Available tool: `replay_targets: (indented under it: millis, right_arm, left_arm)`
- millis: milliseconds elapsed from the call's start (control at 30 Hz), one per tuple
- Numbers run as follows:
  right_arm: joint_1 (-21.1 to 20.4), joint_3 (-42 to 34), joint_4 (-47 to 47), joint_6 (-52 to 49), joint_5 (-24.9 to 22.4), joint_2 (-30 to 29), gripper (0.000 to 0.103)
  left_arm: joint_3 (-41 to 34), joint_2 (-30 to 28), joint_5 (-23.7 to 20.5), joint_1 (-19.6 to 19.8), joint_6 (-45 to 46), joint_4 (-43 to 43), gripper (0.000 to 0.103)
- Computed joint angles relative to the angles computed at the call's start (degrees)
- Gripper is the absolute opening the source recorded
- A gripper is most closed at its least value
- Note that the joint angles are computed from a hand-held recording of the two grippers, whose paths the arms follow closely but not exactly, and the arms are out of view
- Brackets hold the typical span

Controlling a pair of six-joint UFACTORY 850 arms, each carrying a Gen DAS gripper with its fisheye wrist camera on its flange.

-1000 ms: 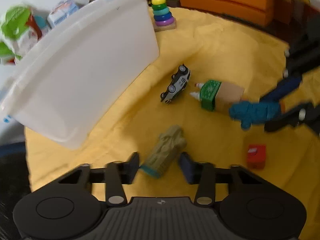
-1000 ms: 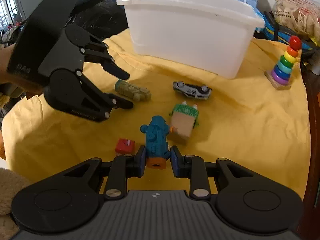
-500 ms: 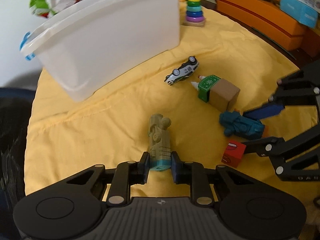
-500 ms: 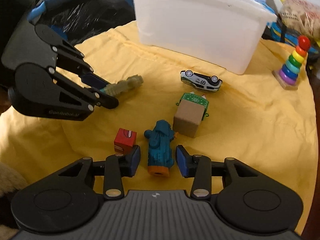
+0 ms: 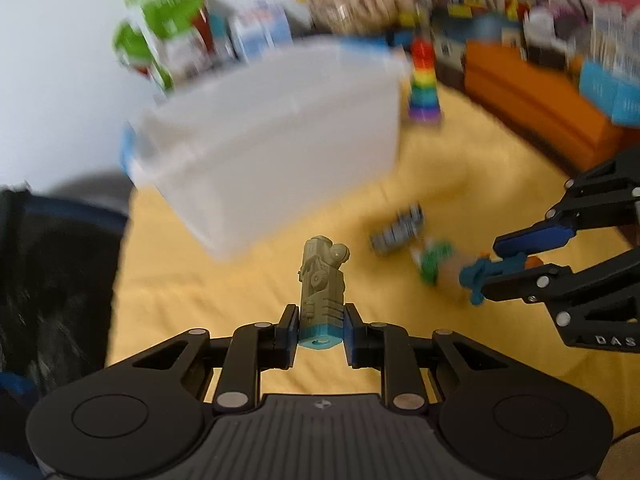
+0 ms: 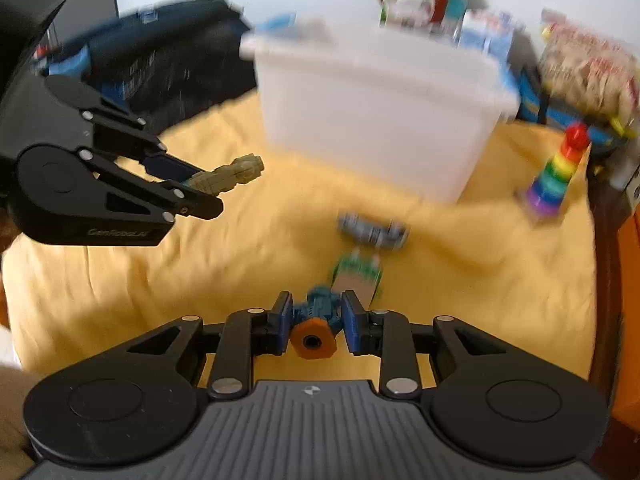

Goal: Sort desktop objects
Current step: 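Carry both figures over the white bin and open both tools to release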

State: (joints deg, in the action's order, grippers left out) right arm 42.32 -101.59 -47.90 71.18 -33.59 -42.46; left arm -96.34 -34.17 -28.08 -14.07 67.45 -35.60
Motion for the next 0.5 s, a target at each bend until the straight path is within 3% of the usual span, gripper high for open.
replay_targets:
  millis: [233, 500]
  right_arm:
    - [-2.03, -5.03, -10.22, 4.12, -1.53, 0.44, 0.025]
    - [-5.70, -19.14, -14.68, 0.56, -2.52, -6.22, 0.025]
  left_arm:
    - [-8.41, -1.46, 1.96, -0.29, 4.53, -6.87, 0.026]
    - [-29.57, -14.11, -0.66, -1.64, -8.71, 3.79, 0.026]
